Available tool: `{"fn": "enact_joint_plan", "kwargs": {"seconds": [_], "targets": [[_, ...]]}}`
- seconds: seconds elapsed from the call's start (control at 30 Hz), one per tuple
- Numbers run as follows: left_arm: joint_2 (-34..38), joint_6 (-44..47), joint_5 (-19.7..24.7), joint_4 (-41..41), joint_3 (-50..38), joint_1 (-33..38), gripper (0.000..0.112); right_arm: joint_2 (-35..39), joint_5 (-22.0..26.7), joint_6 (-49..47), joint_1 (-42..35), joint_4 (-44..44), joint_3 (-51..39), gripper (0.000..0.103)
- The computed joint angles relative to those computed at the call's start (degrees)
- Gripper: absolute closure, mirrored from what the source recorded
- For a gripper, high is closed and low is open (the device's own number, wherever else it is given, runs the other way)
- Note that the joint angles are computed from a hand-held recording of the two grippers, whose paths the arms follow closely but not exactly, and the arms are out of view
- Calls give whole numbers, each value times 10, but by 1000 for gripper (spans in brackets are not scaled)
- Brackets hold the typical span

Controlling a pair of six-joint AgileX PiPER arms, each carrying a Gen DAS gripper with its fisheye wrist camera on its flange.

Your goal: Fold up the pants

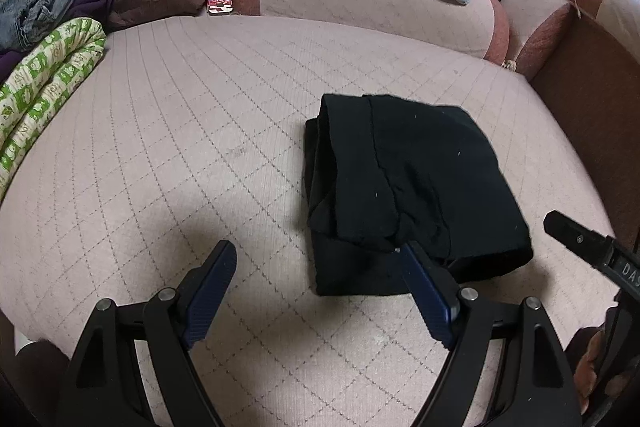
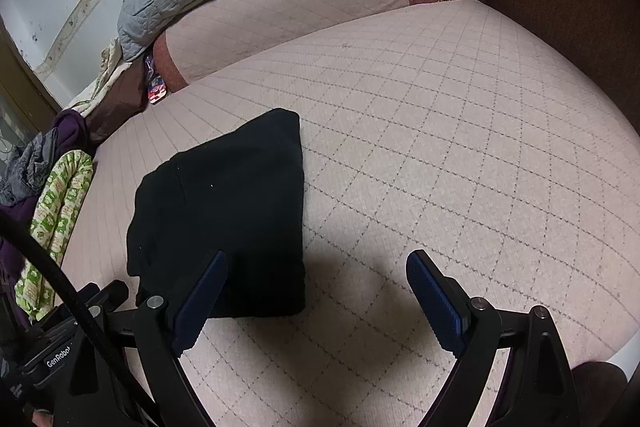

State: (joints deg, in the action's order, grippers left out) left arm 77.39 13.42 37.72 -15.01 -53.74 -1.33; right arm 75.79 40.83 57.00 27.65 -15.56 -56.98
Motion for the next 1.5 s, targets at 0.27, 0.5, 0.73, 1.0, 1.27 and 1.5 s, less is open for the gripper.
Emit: {"fn": "enact_joint_plan", "kwargs": {"seconds": [0.27, 0.5, 0.73, 1.0, 1.27, 1.5], "targets": [[188, 126, 181, -198, -188, 103, 28, 66, -31, -227, -108, 189, -68, 9], [341, 138, 226, -218, -314, 72, 26, 222, -20, -396, -158, 329, -180, 14], [340, 162, 176, -195, -317, 14, 30, 321, -17, -492, -167, 426, -251, 34], [295, 160, 221, -209, -325, 34, 73, 297, 56, -464, -141, 367, -319, 77], [323, 113, 269, -203, -432, 43, 74, 311, 109, -439, -143, 352, -437, 80], [446, 33, 302, -146, -636, 13, 74, 423, 178, -395, -149, 313, -618, 81]]}}
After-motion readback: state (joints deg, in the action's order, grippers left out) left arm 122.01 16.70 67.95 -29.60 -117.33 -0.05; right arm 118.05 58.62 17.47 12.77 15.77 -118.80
